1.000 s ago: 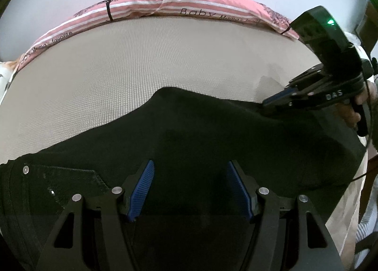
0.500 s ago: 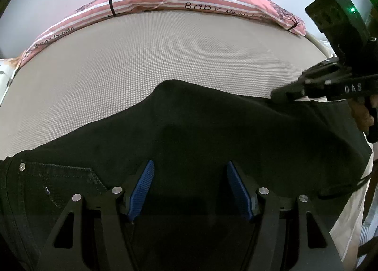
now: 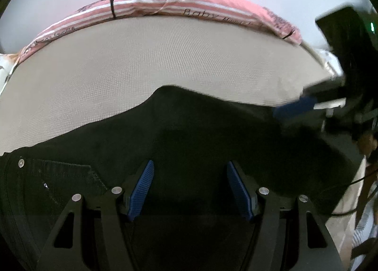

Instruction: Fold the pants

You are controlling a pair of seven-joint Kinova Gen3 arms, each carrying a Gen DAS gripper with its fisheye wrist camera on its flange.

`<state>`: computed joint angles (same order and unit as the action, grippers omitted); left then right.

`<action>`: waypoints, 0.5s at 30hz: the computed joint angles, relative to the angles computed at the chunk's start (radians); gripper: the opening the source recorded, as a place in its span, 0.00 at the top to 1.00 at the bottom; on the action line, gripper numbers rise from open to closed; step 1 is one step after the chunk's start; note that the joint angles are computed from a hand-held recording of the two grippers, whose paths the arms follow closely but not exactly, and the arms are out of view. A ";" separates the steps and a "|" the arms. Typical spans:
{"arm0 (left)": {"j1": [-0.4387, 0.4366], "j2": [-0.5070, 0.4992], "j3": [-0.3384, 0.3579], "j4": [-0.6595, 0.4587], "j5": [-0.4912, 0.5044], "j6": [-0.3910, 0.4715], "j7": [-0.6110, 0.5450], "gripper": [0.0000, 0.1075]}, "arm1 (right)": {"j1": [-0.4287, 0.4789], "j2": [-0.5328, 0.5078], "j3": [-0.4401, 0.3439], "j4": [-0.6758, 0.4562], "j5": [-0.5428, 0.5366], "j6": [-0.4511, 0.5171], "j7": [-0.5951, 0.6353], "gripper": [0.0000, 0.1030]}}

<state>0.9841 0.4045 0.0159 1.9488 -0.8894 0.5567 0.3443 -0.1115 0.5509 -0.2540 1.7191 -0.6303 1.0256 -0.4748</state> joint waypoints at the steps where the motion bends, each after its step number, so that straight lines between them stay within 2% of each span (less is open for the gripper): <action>1: 0.000 -0.004 0.001 -0.001 -0.008 -0.002 -0.007 0.40 | 0.013 -0.005 -0.007 0.016 0.004 -0.002 0.006 0.66; 5: -0.025 0.006 0.022 -0.047 -0.013 0.000 -0.098 0.40 | 0.161 -0.064 -0.111 0.140 0.010 -0.119 0.016 0.66; 9: -0.064 0.040 0.028 -0.106 0.037 -0.027 -0.219 0.40 | 0.208 -0.156 -0.109 0.255 0.014 -0.279 -0.042 0.66; 11: -0.081 0.054 0.021 -0.126 0.061 -0.060 -0.268 0.40 | 0.167 -0.206 -0.063 0.303 0.024 -0.360 -0.095 0.66; 15: -0.093 0.108 -0.005 -0.188 0.126 -0.039 -0.373 0.40 | -0.018 -0.296 0.098 0.392 0.156 -0.523 -0.258 0.66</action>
